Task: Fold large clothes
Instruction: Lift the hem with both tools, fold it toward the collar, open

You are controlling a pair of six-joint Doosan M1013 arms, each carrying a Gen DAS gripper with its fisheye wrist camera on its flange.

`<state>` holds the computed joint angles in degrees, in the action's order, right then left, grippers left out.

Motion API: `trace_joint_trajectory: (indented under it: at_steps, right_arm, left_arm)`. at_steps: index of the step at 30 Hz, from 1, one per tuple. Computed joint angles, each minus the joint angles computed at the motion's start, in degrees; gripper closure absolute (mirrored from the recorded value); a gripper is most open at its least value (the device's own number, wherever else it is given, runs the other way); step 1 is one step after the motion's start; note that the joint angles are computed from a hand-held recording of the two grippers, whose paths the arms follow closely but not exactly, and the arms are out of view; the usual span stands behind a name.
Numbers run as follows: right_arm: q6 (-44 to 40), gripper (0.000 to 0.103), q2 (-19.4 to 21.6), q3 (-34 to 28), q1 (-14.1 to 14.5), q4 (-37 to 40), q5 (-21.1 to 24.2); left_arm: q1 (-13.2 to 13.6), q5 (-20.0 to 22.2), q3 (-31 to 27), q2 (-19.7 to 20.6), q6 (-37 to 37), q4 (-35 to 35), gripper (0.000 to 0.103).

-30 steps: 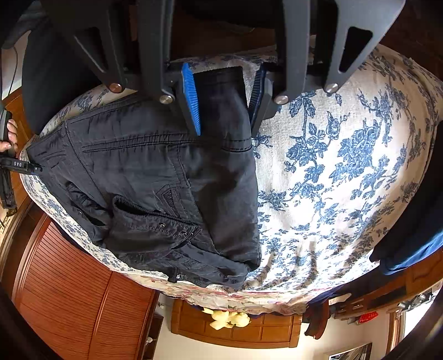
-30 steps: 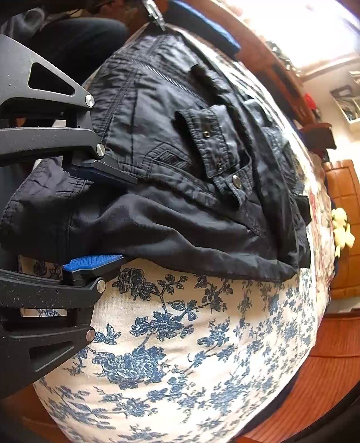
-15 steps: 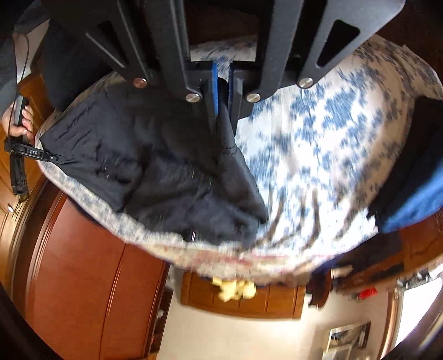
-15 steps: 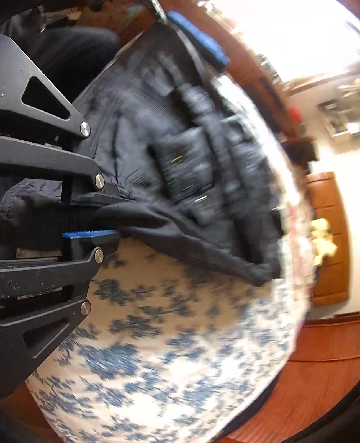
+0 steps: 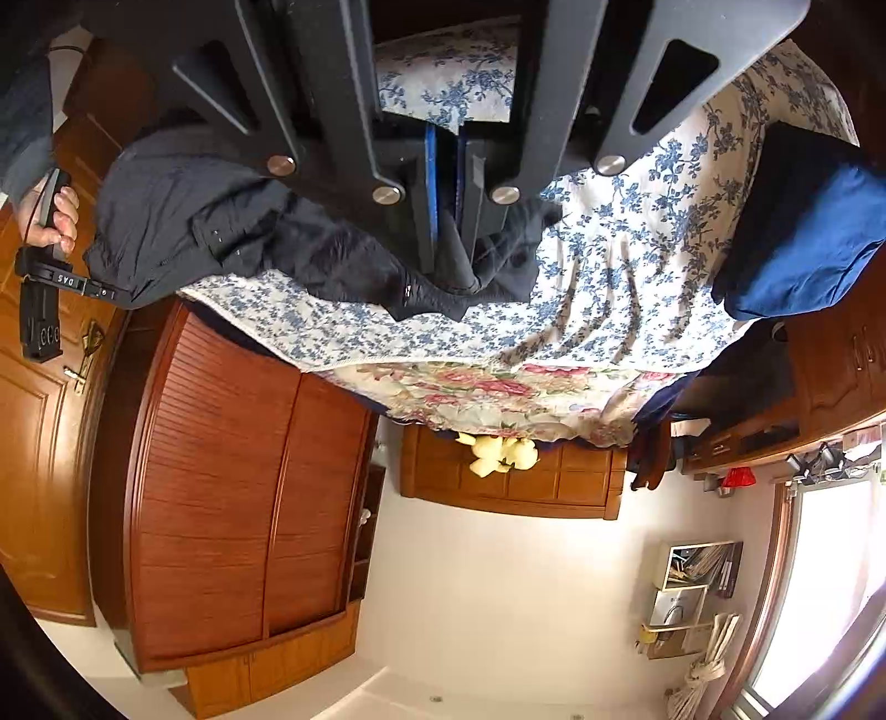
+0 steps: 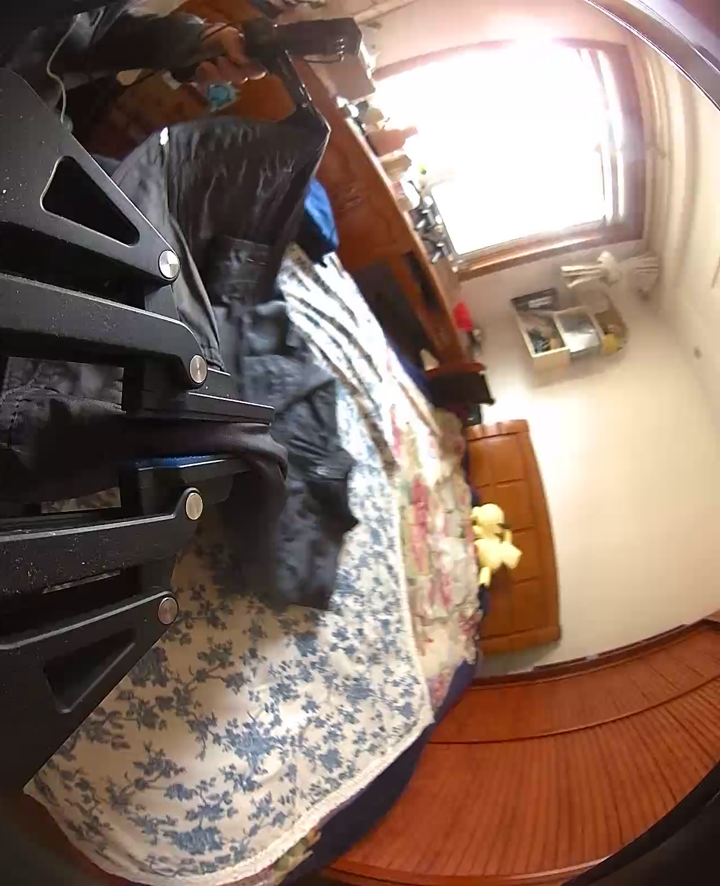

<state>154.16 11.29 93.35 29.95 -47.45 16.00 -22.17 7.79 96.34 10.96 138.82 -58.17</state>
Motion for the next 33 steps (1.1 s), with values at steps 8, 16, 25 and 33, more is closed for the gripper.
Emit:
trace_joint_trajectory:
  at_steps: [8,16,25,33]
  right_arm:
    - [-4.5,0.096,1.8,-0.3,-0.9,5.2,1.3]
    - [-6.9,0.096,7.7,-4.1,-3.6,7.0,0.6]
    - [-10.8,0.096,15.9,-15.5,-6.9,6.6,5.9]
    - [-13.3,0.096,23.2,-25.6,-8.8,6.3,12.1]
  left_arm:
    - [0.8,2.3,-4.0,5.2,-11.4,8.6,0.101]
    - [0.9,3.1,-12.6,12.9,-23.9,20.6,0.101]
    - [0.6,2.5,-24.7,20.4,-52.1,49.9,0.101]
    - [0.4,7.1,-33.2,26.7,-70.1,69.2,0.101]
